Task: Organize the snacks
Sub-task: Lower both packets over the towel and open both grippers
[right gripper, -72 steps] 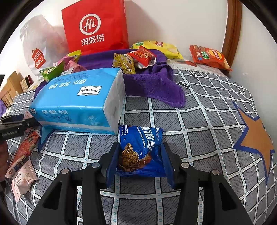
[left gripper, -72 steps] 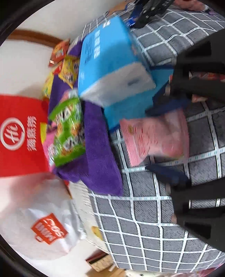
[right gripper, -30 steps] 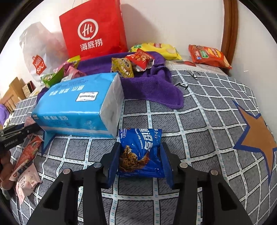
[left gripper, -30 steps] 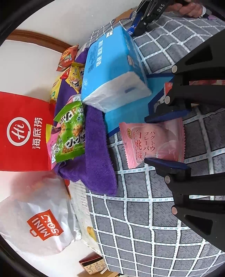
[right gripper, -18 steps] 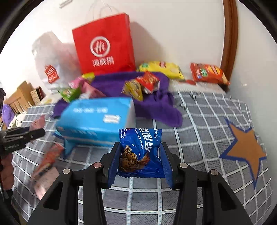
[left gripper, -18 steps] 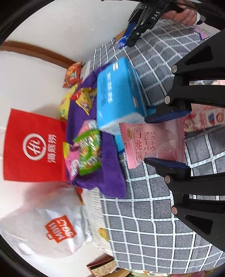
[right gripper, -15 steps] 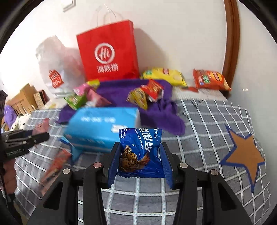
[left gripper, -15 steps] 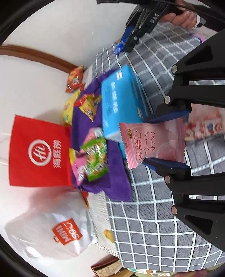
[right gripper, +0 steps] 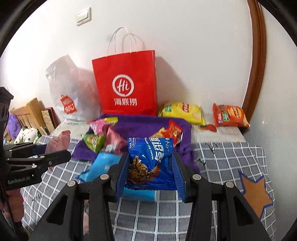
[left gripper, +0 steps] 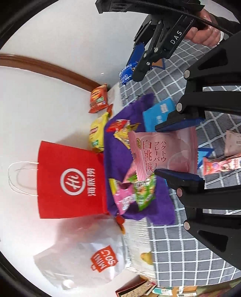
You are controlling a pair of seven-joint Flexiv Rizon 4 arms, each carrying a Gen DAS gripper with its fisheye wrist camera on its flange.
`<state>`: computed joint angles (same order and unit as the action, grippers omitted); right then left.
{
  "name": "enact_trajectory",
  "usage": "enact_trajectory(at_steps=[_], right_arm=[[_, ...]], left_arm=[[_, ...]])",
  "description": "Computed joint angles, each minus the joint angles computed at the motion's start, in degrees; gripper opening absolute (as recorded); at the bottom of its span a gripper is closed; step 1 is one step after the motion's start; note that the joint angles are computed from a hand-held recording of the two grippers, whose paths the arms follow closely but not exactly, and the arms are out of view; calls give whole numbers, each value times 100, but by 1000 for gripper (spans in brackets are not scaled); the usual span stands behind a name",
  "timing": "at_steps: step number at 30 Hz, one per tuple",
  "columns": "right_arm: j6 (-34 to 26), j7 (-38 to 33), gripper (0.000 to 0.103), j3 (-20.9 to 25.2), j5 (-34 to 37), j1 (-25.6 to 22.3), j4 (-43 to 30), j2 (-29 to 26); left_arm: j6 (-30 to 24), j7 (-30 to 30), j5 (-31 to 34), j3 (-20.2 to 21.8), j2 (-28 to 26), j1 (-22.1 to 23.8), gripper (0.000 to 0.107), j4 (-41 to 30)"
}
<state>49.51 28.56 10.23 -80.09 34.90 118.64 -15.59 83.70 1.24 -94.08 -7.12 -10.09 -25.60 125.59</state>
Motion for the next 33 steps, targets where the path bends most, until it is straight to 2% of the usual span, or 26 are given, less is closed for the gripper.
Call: enact_trajectory(at_steps=[10, 15, 23, 29, 33], right_arm=[[189, -442, 45, -287, -153, -261, -555, -179], [466, -526, 45, -427, -188, -404, -819, -397], [948, -821, 45, -695, -38, -499, -1238, -790], [1313, -830, 46, -884, -49, -566, -1473, -1114], [1429, -1484, 45, -929, 539, -553, -1670, -1463]], left_arm=[[451, -19, 107, -37, -409, 47, 38, -824], [358, -791, 945, -138, -689, 358, 38, -1096], [493, -1661, 1998, -492, -1147, 844, 38, -1538], [169, -2437, 2916, -560, -1545, 1177, 38, -1813], [25, -2759, 3334, -695, -1805, 1449, 38, -1959]])
